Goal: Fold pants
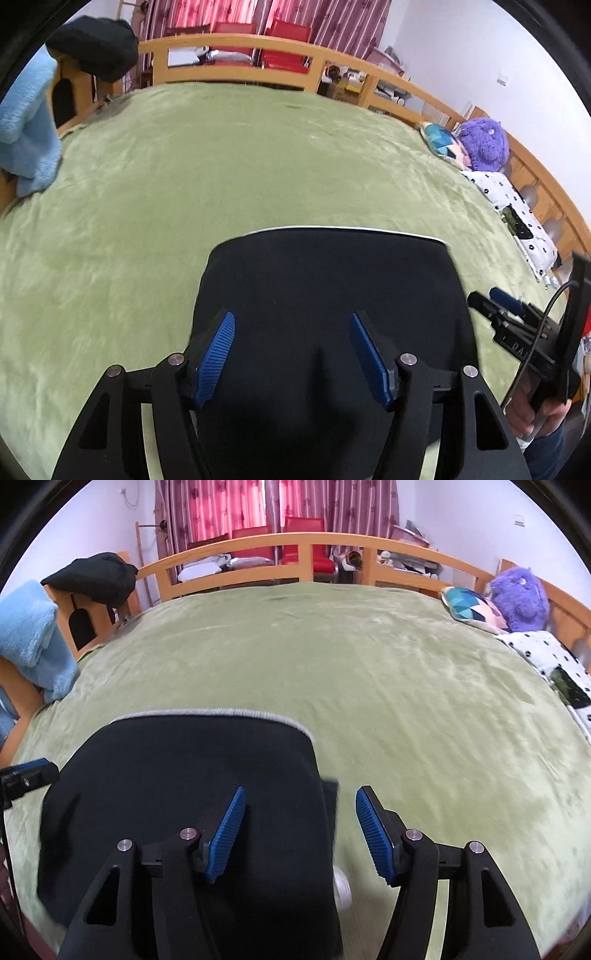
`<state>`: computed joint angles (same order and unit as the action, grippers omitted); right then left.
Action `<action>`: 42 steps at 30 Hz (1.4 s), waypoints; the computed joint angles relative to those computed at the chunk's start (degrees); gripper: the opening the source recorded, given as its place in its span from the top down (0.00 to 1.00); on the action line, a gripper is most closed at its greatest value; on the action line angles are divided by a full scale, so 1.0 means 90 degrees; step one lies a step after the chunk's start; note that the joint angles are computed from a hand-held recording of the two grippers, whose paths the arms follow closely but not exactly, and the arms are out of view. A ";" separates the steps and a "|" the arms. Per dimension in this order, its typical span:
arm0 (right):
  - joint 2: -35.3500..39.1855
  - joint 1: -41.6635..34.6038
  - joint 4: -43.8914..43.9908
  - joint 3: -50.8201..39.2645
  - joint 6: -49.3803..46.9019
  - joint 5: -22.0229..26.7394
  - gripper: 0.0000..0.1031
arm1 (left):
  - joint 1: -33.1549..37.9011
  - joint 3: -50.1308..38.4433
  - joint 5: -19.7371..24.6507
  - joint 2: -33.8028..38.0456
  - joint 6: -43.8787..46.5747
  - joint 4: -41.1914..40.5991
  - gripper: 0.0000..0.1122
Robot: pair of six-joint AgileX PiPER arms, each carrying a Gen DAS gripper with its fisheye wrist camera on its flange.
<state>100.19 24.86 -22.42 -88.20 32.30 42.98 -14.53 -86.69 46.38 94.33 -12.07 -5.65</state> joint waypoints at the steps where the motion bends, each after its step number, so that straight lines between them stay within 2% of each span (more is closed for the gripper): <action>1: -0.0203 0.0074 -0.0068 0.0192 0.0100 0.0038 0.40 | -0.0215 0.0182 0.0042 -0.0291 -0.0365 0.0377 0.40; 4: -0.1039 0.0424 -0.0429 0.0886 0.0542 0.0365 0.39 | -0.0936 0.0641 0.0216 -0.1053 -0.1468 0.1467 0.36; 6: -0.1471 0.0563 -0.0412 0.1178 0.0578 0.0545 0.39 | -0.1361 0.0831 0.0440 -0.1461 -0.1981 0.1876 0.31; 9: -0.2143 0.1017 -0.0840 0.1556 0.1003 0.1031 0.37 | -0.2140 0.1063 0.0782 -0.2026 -0.2962 0.2666 0.29; 14: -0.3005 0.1672 -0.1243 0.1921 0.1439 0.1678 0.31 | -0.3144 0.1171 0.1321 -0.2524 -0.4102 0.3525 0.23; 18: -0.3458 0.2065 -0.1474 0.2177 0.1925 0.1976 0.15 | -0.3731 0.1209 0.1636 -0.2678 -0.4612 0.4032 0.22; 20: -0.3601 0.2285 -0.1718 0.2294 0.2170 0.2115 0.13 | -0.4005 0.1260 0.1781 -0.2746 -0.4908 0.4260 0.22; 22: -0.3716 0.2396 -0.1811 0.2384 0.2247 0.2108 0.07 | -0.4253 0.1352 0.1915 -0.2831 -0.5196 0.4438 0.22; 27: -0.3896 0.2791 -0.2079 0.2447 0.2445 0.2380 0.03 | -0.4628 0.1514 0.2205 -0.3011 -0.5666 0.4748 0.22; 34: -0.3966 0.2886 -0.2048 0.2426 0.2406 0.2486 0.02 | -0.5017 0.1491 0.2444 -0.3016 -0.6028 0.5019 0.21; 42: -0.3881 0.3070 -0.2178 0.2318 0.2556 0.2652 0.02 | -0.5104 0.1486 0.2585 -0.3091 -0.6099 0.5178 0.21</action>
